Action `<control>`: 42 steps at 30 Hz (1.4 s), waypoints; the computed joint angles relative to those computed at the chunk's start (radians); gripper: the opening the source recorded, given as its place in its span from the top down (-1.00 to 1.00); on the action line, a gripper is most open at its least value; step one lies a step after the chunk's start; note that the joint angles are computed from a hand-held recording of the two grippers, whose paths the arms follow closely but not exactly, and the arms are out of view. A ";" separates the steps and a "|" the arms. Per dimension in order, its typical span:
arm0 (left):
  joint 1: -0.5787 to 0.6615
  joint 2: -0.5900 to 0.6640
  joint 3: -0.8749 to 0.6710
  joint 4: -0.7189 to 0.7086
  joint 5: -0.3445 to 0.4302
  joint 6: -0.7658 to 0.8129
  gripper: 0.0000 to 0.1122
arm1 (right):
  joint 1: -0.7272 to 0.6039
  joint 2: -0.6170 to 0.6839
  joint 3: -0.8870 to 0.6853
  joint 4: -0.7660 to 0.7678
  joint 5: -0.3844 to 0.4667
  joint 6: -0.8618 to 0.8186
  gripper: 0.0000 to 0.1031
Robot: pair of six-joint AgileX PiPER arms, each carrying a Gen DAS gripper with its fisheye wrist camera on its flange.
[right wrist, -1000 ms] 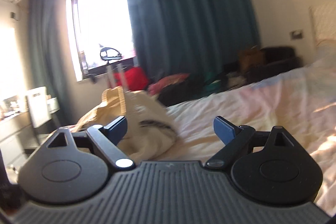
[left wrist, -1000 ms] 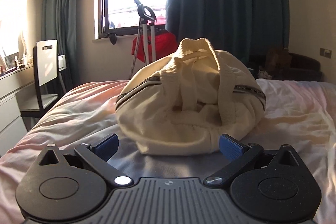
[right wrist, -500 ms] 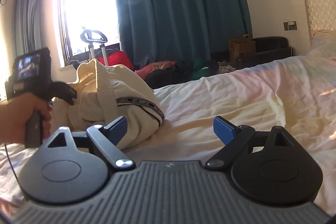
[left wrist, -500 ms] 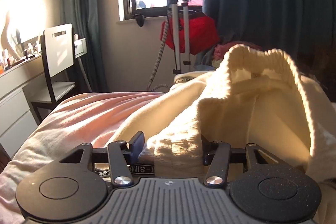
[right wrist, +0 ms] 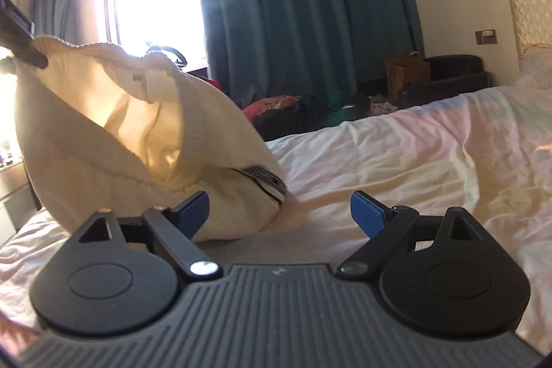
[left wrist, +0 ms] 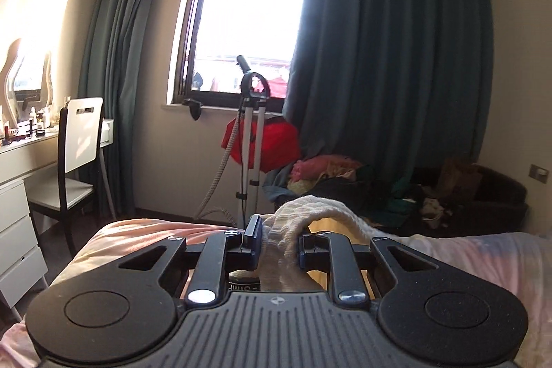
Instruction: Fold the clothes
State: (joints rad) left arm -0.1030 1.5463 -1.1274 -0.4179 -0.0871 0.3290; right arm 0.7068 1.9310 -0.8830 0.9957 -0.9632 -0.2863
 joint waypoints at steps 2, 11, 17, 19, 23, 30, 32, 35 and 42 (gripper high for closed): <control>-0.025 -0.130 0.157 0.200 -0.039 -0.178 0.64 | 0.016 -0.034 0.037 -0.051 0.002 0.017 -0.75; -0.009 -0.473 0.710 0.506 -0.249 -0.468 0.64 | 0.037 -0.111 0.075 -0.100 0.193 0.049 -0.75; 0.286 -0.394 0.821 1.026 -0.488 -0.924 0.62 | -0.025 -0.084 0.058 -0.033 0.339 0.171 -0.74; 0.362 -0.341 0.834 1.125 -0.571 -1.017 0.61 | -0.023 -0.074 0.057 0.025 0.319 0.172 -0.40; 0.458 -0.245 0.840 1.189 -0.685 -1.090 0.61 | 0.032 -0.050 0.067 0.127 0.118 0.163 -0.32; 0.501 -0.160 0.802 1.233 -0.744 -1.118 0.61 | 0.050 -0.077 0.070 0.099 -0.089 0.107 -0.32; 0.492 -0.151 0.797 1.216 -0.739 -1.119 0.60 | 0.017 -0.071 0.054 0.091 -0.006 0.094 -0.33; 0.488 -0.121 0.780 1.209 -0.725 -1.131 0.60 | -0.061 -0.033 -0.036 0.177 0.255 -0.065 -0.32; 0.506 -0.086 0.766 1.199 -0.721 -1.133 0.56 | -0.092 -0.005 -0.099 0.277 0.469 -0.185 0.21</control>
State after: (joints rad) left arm 0.4027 1.4602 -0.3619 0.7814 -0.8086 -0.8042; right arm 0.6148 1.9262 -0.9816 1.2726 -0.4946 -0.4716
